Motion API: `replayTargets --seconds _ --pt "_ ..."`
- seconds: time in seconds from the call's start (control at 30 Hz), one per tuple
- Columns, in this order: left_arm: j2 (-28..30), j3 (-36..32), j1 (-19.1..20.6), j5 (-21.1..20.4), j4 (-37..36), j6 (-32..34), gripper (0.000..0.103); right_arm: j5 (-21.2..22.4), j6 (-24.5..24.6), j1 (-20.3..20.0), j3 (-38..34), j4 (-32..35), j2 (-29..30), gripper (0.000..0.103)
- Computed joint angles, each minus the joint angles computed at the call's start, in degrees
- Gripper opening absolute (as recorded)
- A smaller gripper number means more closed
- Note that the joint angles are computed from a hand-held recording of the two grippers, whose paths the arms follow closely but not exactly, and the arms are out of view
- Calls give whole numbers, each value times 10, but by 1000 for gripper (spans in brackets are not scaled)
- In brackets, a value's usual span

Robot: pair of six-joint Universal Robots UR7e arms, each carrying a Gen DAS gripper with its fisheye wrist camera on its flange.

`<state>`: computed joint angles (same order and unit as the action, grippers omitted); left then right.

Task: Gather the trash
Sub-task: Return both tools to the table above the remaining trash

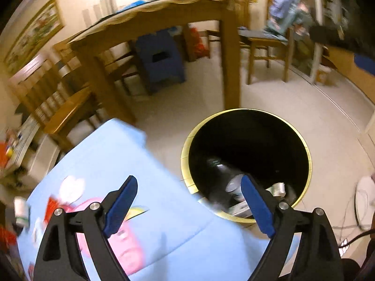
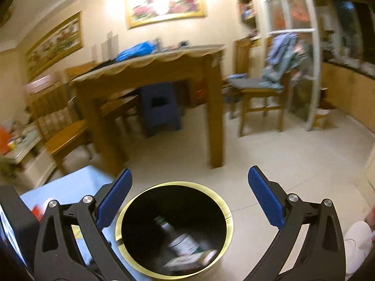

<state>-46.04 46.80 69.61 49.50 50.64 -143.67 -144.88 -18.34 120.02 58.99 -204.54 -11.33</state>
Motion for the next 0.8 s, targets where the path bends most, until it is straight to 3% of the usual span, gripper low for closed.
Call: replayTargets --seconds 0.37,0.53,0.8 --pt "-162 63 35 -136 -163 15 91 72 80 56 -115 257 71 97" --pt "-221 89 48 -152 -196 16 91 96 91 87 -210 352 130 97" --pt "-256 83 70 -153 -176 -14 91 105 76 131 -448 496 262 97"
